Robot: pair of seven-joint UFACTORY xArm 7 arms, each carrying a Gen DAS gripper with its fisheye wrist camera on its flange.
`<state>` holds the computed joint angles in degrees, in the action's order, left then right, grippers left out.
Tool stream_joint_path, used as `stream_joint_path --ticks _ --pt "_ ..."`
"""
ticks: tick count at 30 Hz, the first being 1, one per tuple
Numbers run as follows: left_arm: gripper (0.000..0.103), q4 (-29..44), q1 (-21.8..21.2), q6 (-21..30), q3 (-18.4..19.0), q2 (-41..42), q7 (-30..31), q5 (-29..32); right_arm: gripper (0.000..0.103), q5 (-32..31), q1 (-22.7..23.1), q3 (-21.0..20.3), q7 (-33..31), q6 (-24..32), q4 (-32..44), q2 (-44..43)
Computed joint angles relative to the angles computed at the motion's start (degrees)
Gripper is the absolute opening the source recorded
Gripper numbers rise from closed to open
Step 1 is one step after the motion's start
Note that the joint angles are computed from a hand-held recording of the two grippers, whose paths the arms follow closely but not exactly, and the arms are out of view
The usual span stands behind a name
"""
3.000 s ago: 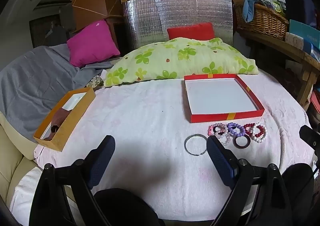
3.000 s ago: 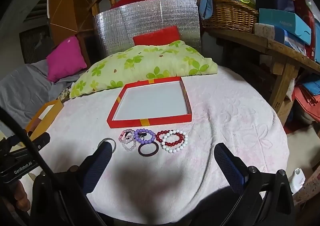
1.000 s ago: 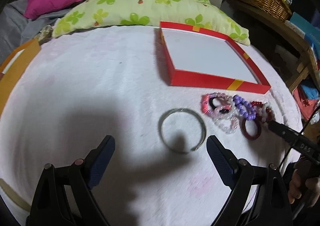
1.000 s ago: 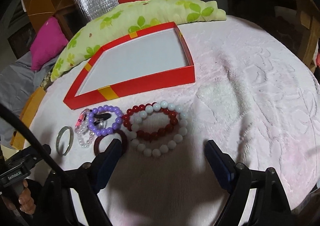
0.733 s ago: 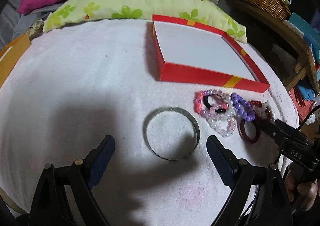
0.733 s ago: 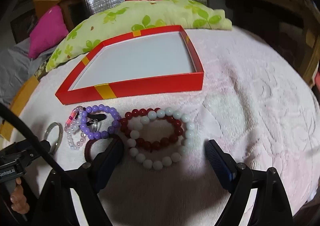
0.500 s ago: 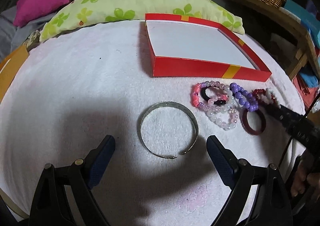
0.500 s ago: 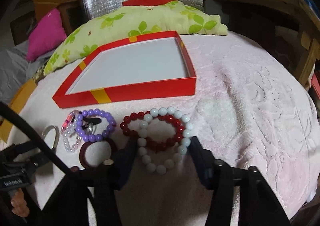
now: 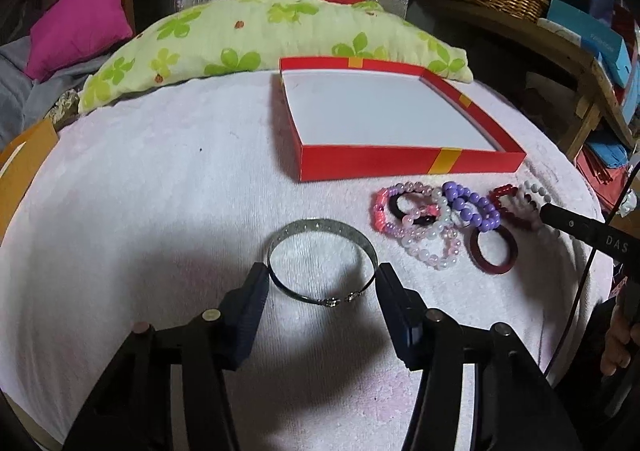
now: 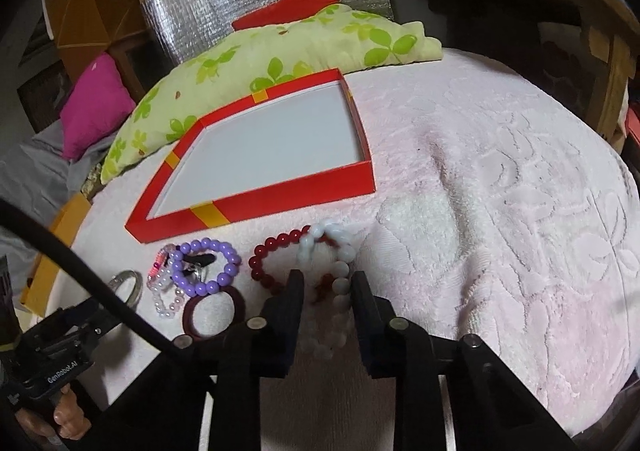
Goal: Organize jewelry
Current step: 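Close the right tool on the white bead bracelet while the left tool lifts the bangle, then carry the silver bangle and white bracelet into the red box and open both tools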
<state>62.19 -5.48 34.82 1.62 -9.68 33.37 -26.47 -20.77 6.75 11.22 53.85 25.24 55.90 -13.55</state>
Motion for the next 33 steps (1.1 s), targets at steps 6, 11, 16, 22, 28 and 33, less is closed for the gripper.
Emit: stream_joint_path --ticks 6,11,16,22,28,33 --pt "0.057 -0.30 0.45 -0.44 -0.09 -0.19 -1.11 1.62 0.021 2.54 0.32 -0.61 -1.48 -0.61 -0.68 -1.25" --pt "0.057 -0.95 0.53 -1.10 -0.17 -0.54 -1.46 2.77 0.021 6.49 1.21 -1.79 -4.13 0.55 -0.74 -0.97" --pt "0.057 -1.42 0.23 -1.83 -0.04 -0.96 -1.05 3.00 0.022 10.59 2.16 -2.69 -7.27 1.73 -0.52 -0.15" --pt "0.057 -1.82 -0.03 -2.14 0.15 -1.43 -0.75 3.02 0.011 5.20 1.69 -0.54 -7.41 3.37 1.21 0.82" --pt "0.057 -1.89 0.03 -2.76 0.24 -1.53 -1.36 3.43 0.011 -6.96 -1.05 2.97 -1.03 0.81 0.97 -1.85" --pt "0.057 -2.16 -0.07 -3.41 0.28 -1.63 -1.26 3.53 0.011 -10.11 -2.14 3.56 2.16 -1.61 0.69 -3.24"
